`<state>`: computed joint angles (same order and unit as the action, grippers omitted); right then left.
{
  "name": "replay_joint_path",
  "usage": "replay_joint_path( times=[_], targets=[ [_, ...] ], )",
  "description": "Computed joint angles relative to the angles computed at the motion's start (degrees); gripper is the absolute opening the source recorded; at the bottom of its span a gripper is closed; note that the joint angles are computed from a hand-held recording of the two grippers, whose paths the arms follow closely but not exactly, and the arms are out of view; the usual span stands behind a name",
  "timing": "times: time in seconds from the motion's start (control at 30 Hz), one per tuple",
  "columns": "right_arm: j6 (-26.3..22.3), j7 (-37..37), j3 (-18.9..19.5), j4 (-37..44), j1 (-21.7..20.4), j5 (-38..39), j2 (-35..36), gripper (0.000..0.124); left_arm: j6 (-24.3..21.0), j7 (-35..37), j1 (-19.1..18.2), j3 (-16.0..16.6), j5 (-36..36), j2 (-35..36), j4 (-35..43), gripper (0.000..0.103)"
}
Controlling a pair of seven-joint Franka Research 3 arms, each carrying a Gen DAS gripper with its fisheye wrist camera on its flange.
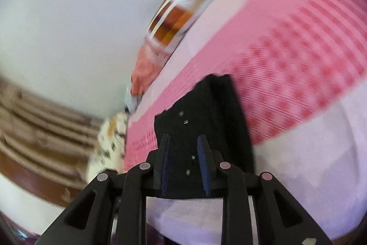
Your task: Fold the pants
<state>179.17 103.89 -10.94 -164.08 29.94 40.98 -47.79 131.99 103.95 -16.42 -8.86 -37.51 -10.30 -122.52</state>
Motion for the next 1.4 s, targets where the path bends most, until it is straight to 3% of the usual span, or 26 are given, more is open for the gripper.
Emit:
replay_joint_path(
  times=[0.1,0.2,0.3,0.4,0.57,0.7,0.93,1.2,1.27,1.33,1.4],
  targets=[
    [-4.47,-2.51,0.76,5.17,-1.24,-3.18,6.79,0.024,1.16,-0.25,-0.08,-0.37,1.08,-0.39,-0.22,0.081],
    [-10.76,0.14,8.37,7.10,-10.27,-7.55,10.22,0.024,2.82,0.17,-0.38,-0.53,2.49,-1.05,-0.50,0.081],
    [-12.59,1.69,10.09,5.71,-12.69,-8.03,10.22,0.021,4.60,0.97,-0.86,-0.49,3.67,-1.51,-0.76,0.081],
    [-12.56,1.29,8.46,4.80,-12.21,-6.61,10.68,0.012,5.28,1.55,-1.35,-0.39,4.62,-1.46,-0.50,0.081],
    [-12.40,0.68,8.67,5.83,-13.16,-6.35,9.86,0.019,6.18,2.35,-1.81,-0.20,4.75,-1.09,0.42,0.081],
    [-13.49,1.56,14.33,10.87,-19.94,-14.51,12.03,0.027,8.22,2.66,-1.87,-0.42,5.71,-0.88,0.82,0.081],
    [-14.34,3.50,17.21,18.50,-25.87,-24.65,21.02,0.030,12.27,-0.69,-1.75,-2.05,12.60,0.58,2.27,0.081],
    [-15.76,5.21,15.06,19.37,-24.65,-25.67,22.68,0.030,16.05,-7.05,-1.68,-3.43,23.39,0.88,1.95,0.081],
    [-14.41,6.02,15.00,18.03,-24.11,-24.76,20.88,0.037,17.16,-8.84,-1.57,-3.88,27.00,0.68,1.53,0.081],
    [-13.41,8.42,17.19,16.07,-25.54,-25.79,18.10,0.061,18.18,-11.61,-1.20,-4.55,31.72,0.64,1.29,0.082],
    [-12.78,10.75,19.12,14.02,-26.75,-27.07,15.27,0.064,18.79,-13.15,-1.27,-4.65,34.59,0.62,1.13,0.084]
  ],
)
